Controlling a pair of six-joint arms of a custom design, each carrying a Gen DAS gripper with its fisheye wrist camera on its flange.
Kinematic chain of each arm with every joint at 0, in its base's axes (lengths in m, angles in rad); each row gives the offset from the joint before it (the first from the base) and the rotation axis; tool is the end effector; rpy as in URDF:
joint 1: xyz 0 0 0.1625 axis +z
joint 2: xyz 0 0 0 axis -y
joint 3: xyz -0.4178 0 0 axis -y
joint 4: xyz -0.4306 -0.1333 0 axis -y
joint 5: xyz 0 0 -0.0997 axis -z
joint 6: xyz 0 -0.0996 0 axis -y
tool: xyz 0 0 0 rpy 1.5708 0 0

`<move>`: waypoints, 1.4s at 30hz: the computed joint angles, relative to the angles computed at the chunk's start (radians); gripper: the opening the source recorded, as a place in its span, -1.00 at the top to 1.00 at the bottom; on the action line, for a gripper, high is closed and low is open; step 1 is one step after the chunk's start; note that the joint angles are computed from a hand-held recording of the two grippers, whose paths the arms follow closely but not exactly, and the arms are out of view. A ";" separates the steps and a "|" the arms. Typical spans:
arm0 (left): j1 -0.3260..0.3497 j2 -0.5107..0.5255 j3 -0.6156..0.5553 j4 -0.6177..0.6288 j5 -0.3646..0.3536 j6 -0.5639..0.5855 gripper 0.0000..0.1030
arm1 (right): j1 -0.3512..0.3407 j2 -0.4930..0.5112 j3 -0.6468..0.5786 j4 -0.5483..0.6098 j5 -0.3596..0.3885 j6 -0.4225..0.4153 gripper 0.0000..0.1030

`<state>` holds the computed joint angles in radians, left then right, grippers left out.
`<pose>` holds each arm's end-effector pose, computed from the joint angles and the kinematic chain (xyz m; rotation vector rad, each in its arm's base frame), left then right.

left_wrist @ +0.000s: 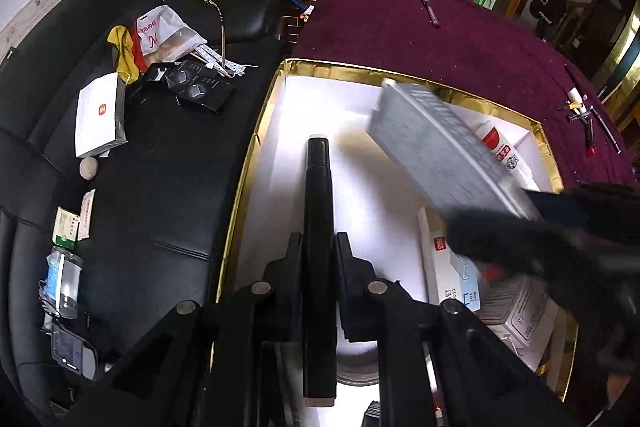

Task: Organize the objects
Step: 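Lower the white box into the tray with the right gripper while the left gripper releases the marker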

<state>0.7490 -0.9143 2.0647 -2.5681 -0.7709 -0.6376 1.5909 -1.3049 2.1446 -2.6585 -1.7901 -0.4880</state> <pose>-0.2405 -0.5031 0.0166 0.2975 2.3774 -0.5379 0.1220 -0.5155 0.1753 0.6806 -2.7773 0.2737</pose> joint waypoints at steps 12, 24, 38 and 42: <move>-0.002 -0.017 0.024 -0.024 0.008 -0.001 0.72 | -0.017 0.089 -0.025 -0.081 0.022 0.066 0.40; 0.003 0.002 -0.011 0.013 0.035 -0.026 0.71 | -0.053 0.051 -0.004 -0.104 0.095 0.041 -0.13; -0.128 -0.034 0.045 0.124 0.183 -0.174 -0.25 | -0.096 -0.139 0.118 -0.131 0.168 -0.008 -0.89; -0.160 -0.055 0.058 0.154 0.178 -0.227 -0.41 | -0.116 -0.212 0.148 -0.098 0.197 -0.020 -1.00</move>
<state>0.5895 -0.9690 2.1227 -2.4141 -0.5933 -0.8641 1.4746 -1.5164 2.2924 -2.7567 -1.5927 -0.5082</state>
